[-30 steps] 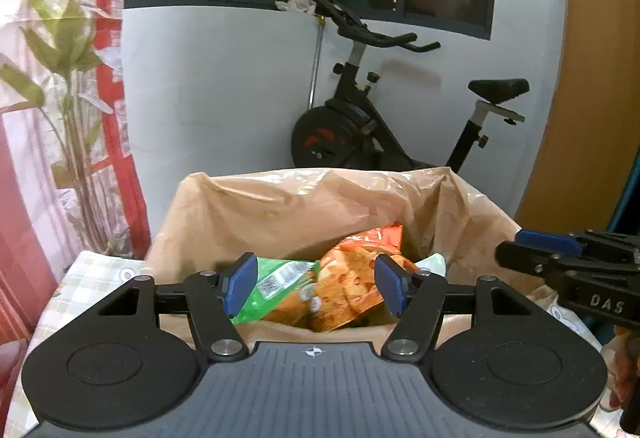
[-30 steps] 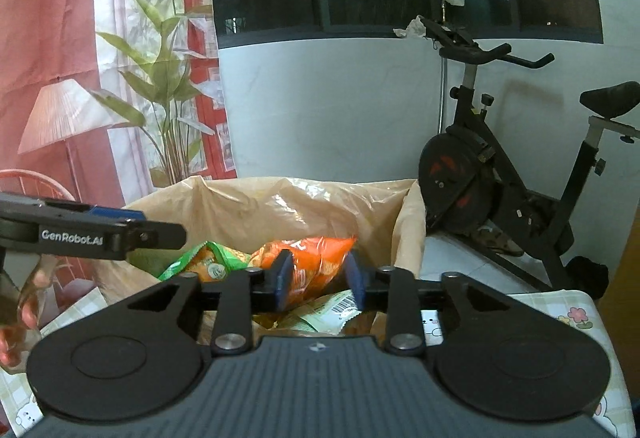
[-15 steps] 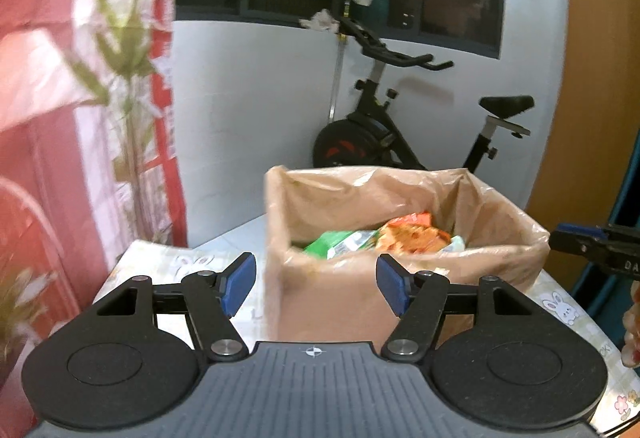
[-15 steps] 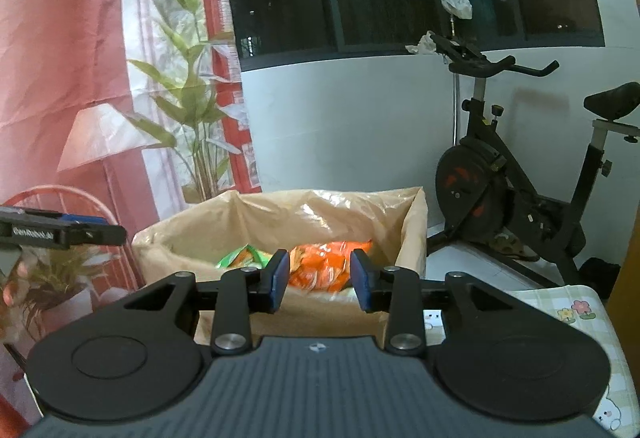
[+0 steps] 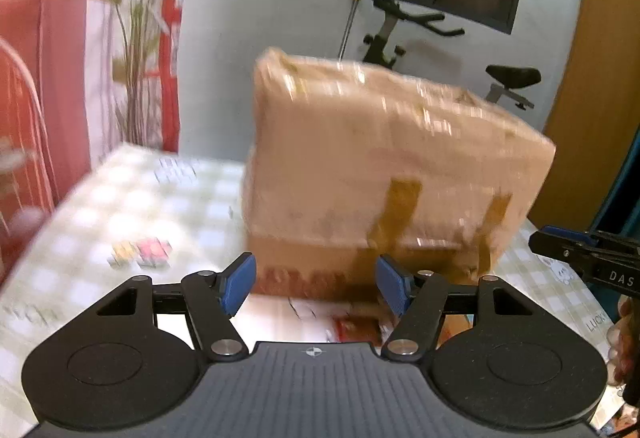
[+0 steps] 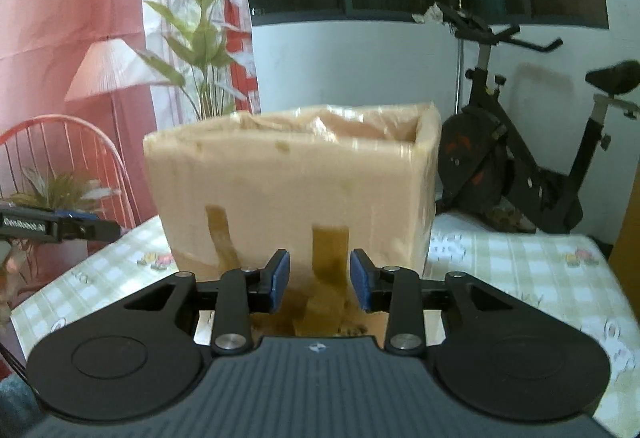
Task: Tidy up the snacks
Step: 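Move the left gripper to the white-and-blue packet and close on it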
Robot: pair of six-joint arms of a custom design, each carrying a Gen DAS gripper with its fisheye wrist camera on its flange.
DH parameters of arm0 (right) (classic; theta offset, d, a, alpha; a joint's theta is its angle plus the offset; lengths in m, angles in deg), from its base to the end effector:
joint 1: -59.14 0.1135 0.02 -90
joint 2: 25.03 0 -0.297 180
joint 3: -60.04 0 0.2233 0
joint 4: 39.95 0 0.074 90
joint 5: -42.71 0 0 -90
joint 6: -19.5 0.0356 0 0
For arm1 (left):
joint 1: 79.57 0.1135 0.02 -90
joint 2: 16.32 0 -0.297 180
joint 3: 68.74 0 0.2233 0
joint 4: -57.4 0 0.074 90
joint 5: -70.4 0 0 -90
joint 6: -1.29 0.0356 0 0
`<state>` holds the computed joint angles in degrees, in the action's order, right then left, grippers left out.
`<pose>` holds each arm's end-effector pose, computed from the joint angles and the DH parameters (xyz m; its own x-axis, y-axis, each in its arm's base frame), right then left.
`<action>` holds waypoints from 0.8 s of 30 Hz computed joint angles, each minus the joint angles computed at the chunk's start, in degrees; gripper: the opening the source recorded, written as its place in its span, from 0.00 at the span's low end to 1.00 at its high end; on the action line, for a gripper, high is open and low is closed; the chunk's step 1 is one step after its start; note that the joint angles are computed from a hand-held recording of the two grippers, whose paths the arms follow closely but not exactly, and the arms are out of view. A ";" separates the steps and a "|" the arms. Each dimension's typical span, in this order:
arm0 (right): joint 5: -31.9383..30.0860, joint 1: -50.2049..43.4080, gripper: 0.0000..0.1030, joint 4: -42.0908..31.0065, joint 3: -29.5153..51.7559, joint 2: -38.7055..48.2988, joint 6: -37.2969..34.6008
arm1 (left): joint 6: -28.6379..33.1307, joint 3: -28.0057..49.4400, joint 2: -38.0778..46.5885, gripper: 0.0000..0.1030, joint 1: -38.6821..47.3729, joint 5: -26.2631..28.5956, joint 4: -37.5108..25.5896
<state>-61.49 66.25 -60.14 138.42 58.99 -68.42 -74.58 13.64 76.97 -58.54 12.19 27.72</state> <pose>0.3055 0.0469 0.3397 -0.4444 -0.0200 -0.8956 -0.3232 0.9360 0.1395 0.3199 0.1029 0.2999 -0.5722 0.0023 -0.8201 0.2146 0.9656 -0.1470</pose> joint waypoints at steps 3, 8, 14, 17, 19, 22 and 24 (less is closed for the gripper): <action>0.21 -0.08 0.35 1.28 -3.17 -0.34 1.56 | -0.38 -3.62 0.64 0.67 -1.10 0.84 2.18; 0.21 -0.54 0.35 1.62 -6.76 -0.44 2.43 | 0.28 -7.03 2.46 0.67 -4.05 -1.19 3.02; -0.15 -0.71 0.35 1.74 -9.65 -0.36 3.72 | 1.55 -9.34 4.29 0.67 -4.86 -1.19 3.39; -0.68 -0.81 0.35 1.71 -9.93 0.12 4.12 | 1.43 -10.87 5.15 0.67 -5.58 -3.18 5.32; -0.76 -0.60 0.35 1.73 -9.88 0.34 4.23 | 0.49 -11.98 5.82 0.67 -5.80 -3.68 7.27; -0.83 -0.31 0.35 1.81 -10.06 0.53 4.13 | 0.05 -12.37 6.17 0.67 -5.80 -3.72 7.34; -0.77 -0.18 0.35 1.74 -10.14 0.72 4.21 | 0.22 -12.74 6.12 0.69 -5.87 -3.51 7.68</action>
<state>-62.26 66.07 -58.39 128.28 59.72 -64.21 -74.37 0.91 83.09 -64.41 8.68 35.41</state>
